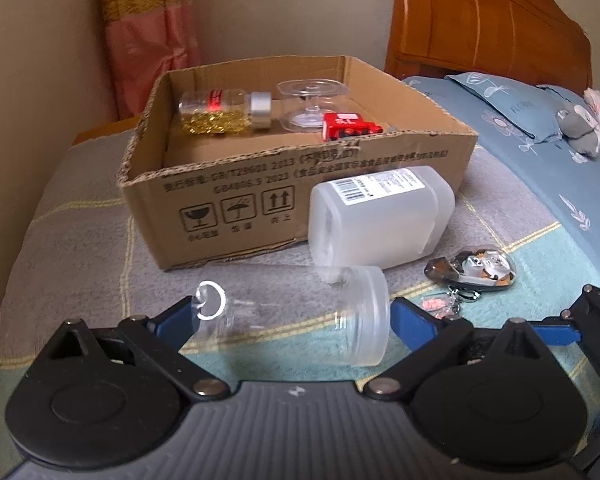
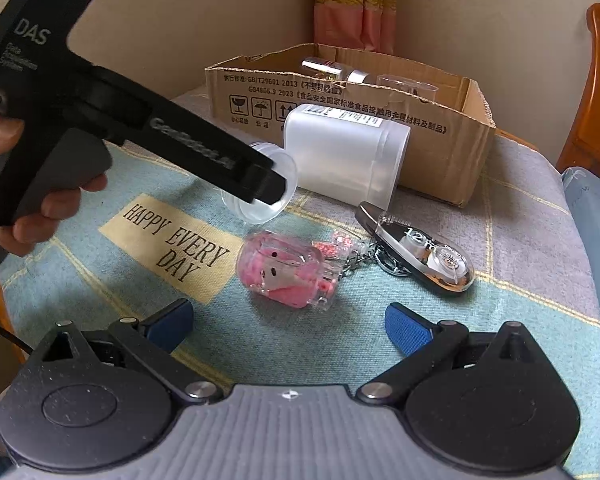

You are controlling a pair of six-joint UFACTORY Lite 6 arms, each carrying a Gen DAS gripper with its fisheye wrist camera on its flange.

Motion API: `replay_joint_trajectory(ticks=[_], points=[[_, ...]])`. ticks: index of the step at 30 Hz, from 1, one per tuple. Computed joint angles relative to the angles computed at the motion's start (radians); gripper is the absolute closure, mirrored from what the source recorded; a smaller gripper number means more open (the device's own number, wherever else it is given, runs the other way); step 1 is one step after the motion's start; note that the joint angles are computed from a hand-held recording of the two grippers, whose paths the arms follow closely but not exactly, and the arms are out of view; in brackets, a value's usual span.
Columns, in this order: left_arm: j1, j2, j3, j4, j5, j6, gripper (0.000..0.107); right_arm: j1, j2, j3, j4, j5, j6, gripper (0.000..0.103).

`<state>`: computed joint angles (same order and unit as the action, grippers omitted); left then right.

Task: Organize rigid objects
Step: 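Grasp the clear jar with the left tool while the right tool grasps the pink keychain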

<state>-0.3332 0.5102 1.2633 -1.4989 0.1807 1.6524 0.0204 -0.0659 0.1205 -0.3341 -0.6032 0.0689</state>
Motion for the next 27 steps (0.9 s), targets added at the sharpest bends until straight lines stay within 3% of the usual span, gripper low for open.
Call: replay_joint_trajectory(ticks=[3, 7, 16, 19, 22, 27], points=[[-0.001, 0.004, 0.002, -0.075, -0.009, 0.110, 0.016, 0.022, 0.003, 0.013, 0.008, 0.012, 0.023, 0.000], [0.025, 0.015, 0.019, -0.026, 0.004, 0.084, 0.016, 0.045, 0.010, 0.034, -0.010, 0.023, 0.072, 0.003], [0.096, 0.014, 0.015, -0.004, 0.037, 0.100, 0.016, 0.180, 0.080, 0.122, 0.226, 0.044, -0.047, 0.020], [0.103, 0.019, 0.022, 0.014, 0.046, 0.087, 0.016, 0.213, 0.106, 0.151, 0.323, 0.047, -0.112, 0.030], [0.103, 0.025, 0.034, 0.048, 0.052, 0.061, 0.016, 0.213, 0.094, 0.151, 0.339, 0.057, -0.128, 0.048], [0.107, 0.008, 0.038, 0.157, 0.071, -0.012, 0.016, 0.180, 0.061, 0.150, 0.300, 0.107, -0.150, 0.047]])
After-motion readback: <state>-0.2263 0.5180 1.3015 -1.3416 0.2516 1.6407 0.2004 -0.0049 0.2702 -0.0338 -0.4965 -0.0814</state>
